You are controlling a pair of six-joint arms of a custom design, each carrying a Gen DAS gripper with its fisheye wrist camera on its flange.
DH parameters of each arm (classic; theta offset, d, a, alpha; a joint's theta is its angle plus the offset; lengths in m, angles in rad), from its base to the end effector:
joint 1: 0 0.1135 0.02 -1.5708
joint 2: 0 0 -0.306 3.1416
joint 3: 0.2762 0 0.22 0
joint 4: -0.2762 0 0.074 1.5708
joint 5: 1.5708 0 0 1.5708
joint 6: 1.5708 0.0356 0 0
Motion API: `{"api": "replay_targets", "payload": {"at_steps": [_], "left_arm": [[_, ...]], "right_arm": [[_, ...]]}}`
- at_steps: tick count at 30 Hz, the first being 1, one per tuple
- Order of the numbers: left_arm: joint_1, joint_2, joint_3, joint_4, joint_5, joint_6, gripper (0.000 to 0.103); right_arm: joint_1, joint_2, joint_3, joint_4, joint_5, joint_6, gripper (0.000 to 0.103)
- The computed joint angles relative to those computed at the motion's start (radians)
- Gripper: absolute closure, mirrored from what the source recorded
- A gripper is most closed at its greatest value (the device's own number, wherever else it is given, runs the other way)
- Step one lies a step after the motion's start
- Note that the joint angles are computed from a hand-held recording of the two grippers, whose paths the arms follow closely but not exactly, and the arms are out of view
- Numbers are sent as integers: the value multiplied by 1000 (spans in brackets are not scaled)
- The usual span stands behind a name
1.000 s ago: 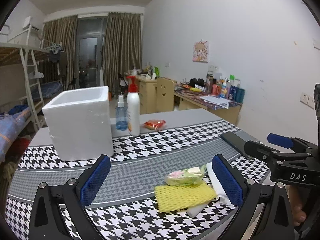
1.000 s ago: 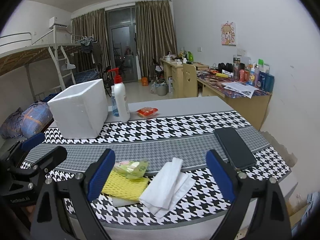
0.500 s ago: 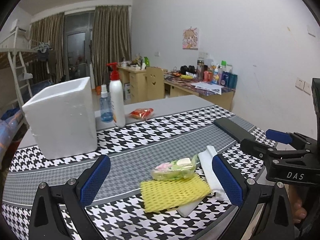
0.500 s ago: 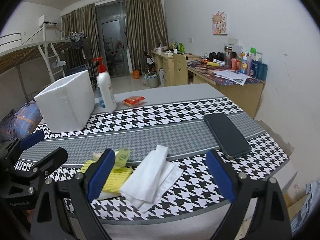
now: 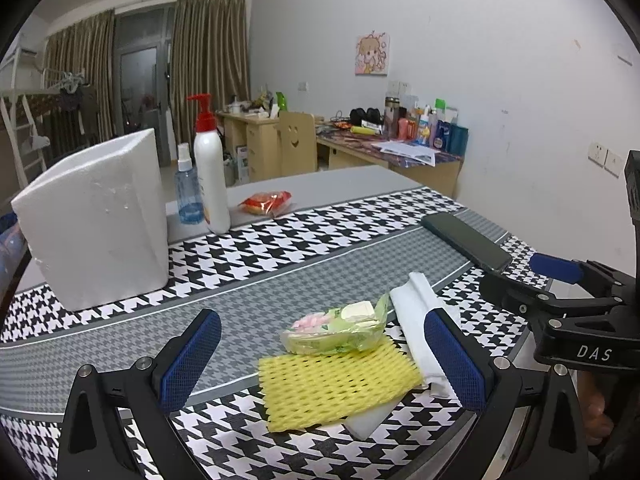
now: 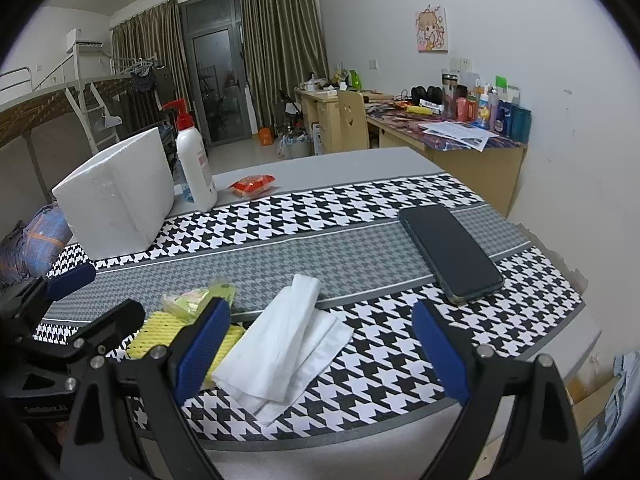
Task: Organize soft objects
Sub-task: 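Move both tools toward the yellow sponge and wrapped soap, then grasp the wrapped soap with the left gripper while the right gripper grasps the white tissue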
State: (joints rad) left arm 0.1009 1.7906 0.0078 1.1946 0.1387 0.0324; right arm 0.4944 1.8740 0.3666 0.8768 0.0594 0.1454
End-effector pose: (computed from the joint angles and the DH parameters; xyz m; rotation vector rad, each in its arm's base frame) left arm 0.1913 0.0144 0.1320 0.0063 2.1535 -0.0725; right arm 0.2414 0.1277 0.1335 -0.3517 2.1874 0.2915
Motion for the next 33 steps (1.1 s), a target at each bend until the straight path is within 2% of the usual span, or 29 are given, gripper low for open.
{"api": "replay_targets", "payload": {"at_steps": [8, 12, 17, 21, 28, 33], "left_arm": [[-8, 39, 49, -44, 2, 2, 1], [-15, 52, 66, -60, 14, 11, 1], [-32, 83, 68, -23, -10, 30, 1], [-32, 90, 113, -100, -11, 40, 1], [-50, 104, 151, -162, -2, 65, 2], [-66, 110, 195, -234, -5, 74, 5]], "right_arm": [[19, 32, 36, -32, 53, -15, 8], [4, 44, 41, -36, 24, -13, 8], [-10, 57, 45, -35, 10, -7, 8], [-27, 72, 53, -41, -6, 0, 8], [-37, 97, 69, -51, -22, -4, 8], [-48, 114, 83, -61, -35, -3, 8]]}}
